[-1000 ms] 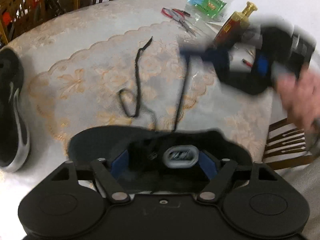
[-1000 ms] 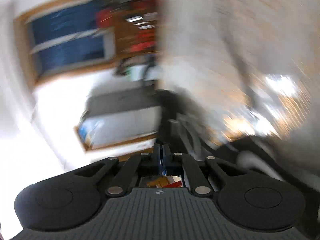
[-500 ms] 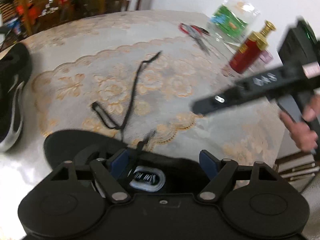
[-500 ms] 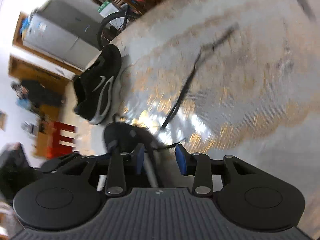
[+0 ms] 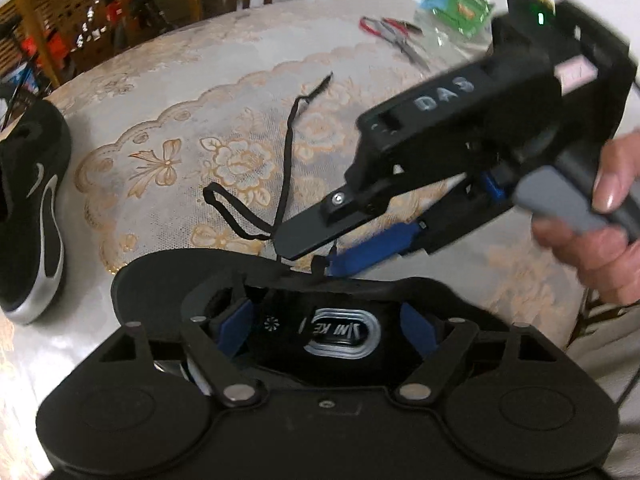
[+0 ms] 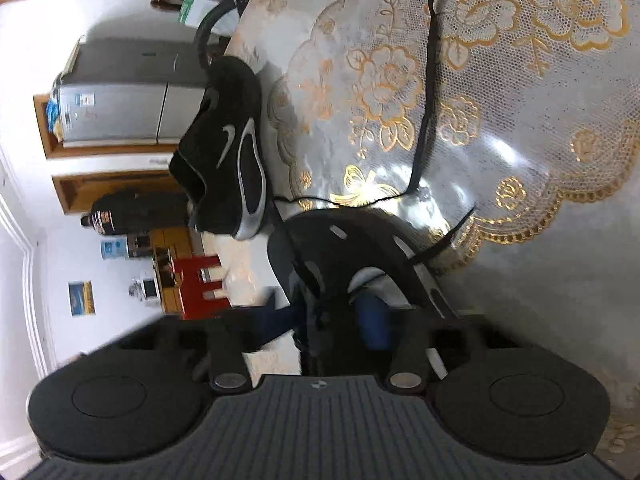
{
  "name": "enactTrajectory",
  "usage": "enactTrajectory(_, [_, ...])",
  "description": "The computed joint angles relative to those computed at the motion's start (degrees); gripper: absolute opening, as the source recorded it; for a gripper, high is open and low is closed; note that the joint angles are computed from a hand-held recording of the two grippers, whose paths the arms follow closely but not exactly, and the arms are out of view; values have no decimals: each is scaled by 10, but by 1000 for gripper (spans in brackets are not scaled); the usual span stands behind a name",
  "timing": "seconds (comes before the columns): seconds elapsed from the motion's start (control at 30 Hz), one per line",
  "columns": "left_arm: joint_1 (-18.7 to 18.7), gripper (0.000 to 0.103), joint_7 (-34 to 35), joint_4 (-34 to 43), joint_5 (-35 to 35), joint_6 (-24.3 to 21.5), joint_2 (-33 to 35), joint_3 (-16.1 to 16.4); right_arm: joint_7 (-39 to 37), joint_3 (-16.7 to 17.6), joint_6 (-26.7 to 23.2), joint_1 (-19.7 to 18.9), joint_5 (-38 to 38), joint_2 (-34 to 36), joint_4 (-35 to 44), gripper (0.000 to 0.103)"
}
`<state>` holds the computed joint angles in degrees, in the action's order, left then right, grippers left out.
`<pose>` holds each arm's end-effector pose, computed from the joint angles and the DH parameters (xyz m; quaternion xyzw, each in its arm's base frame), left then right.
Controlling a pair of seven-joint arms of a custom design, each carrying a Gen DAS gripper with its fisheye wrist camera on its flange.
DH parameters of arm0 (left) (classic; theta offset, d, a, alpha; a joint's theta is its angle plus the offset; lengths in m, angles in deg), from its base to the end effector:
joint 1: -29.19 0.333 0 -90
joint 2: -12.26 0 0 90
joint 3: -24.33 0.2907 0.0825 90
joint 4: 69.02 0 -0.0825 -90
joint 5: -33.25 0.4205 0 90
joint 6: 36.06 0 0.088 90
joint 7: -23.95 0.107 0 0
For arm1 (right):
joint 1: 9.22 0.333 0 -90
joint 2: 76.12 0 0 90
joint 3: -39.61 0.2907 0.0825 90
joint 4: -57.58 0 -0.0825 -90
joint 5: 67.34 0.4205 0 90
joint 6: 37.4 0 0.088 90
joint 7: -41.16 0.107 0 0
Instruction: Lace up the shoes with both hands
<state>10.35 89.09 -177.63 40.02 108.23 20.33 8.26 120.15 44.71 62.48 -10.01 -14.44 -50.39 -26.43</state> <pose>0.5459 -0.3749 0.4436 -0.5981 0.7637 -0.2262 0.0886 0.6984 0.1157 0.4117 -0.6318 0.6278 0.3550 0.2841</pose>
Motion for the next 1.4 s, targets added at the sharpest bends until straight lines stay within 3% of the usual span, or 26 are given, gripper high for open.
enactTrajectory(0.17, [7, 88, 23, 0, -23, 0, 8, -1, 65, 6, -12, -13, 54, 7, -17, 4])
enactTrajectory(0.27, [9, 88, 30, -2, -35, 3, 10, -2, 96, 18, 2, -46, 174, 5, -40, 4])
enactTrajectory(0.4, [10, 89, 35, -11, -40, 13, 7, -2, 20, 34, 38, -83, 307, 13, 10, 5])
enactTrajectory(0.47, [11, 89, 32, -18, -45, 18, 2, -2, -13, 13, 56, -67, 230, 34, 91, 14])
enactTrajectory(0.5, [12, 88, 30, -20, -50, 19, -1, -2, -11, 6, 53, -62, 182, 41, 112, 37])
enactTrajectory(0.53, [13, 87, 25, -26, -57, 19, -8, -2, -12, 0, 55, -57, 137, 43, 125, 81])
enactTrajectory(0.57, [11, 87, 13, -35, -55, 21, -20, -1, -12, -6, 55, -52, 91, 47, 140, 96])
enactTrajectory(0.6, [9, 87, -7, -50, -44, 24, -37, 1, -14, -12, 57, -47, 47, 49, 152, 98])
enactTrajectory(0.73, [5, 88, -84, -113, -28, 30, -108, 5, 20, -21, -17, -46, -58, 26, 94, 85])
enactTrajectory(0.83, [4, 88, -133, -150, -21, 38, -143, 6, 37, -10, -62, -49, -36, 11, 37, 75])
enactTrajectory(0.9, [4, 88, -158, -160, -15, 55, -146, 7, 18, -4, -50, -36, -24, 2, 10, 76])
enactTrajectory(1.0, [8, 88, -179, -131, 49, 36, -125, 2, 2, -3, -11, -10, -28, -7, -6, 83])
enactTrajectory(1.1, [9, 88, -171, -107, 93, 37, -104, 4, 0, 1, 4, -8, 2, -3, -7, 78])
enactTrajectory(1.17, [11, 88, -168, -103, 108, 57, -91, 7, 0, 6, 5, -11, 29, 9, -2, 59])
enactTrajectory(1.2, [12, 88, -161, -99, 103, 65, -81, 9, -1, 5, 10, -8, 26, 9, -4, 14])
enactTrajectory(1.23, [13, 88, -151, -95, 95, 73, -71, 10, 8, 5, 4, -3, 15, 21, 11, 2])
enactTrajectory(1.33, [12, 88, -136, -88, 81, 60, -55, 10, 41, 9, -4, -25, 61, 24, 4, 3])
enactTrajectory(1.4, [11, 88, -152, -107, 83, 82, -64, 11, 40, 12, -1, -44, 106, 19, -4, 2])
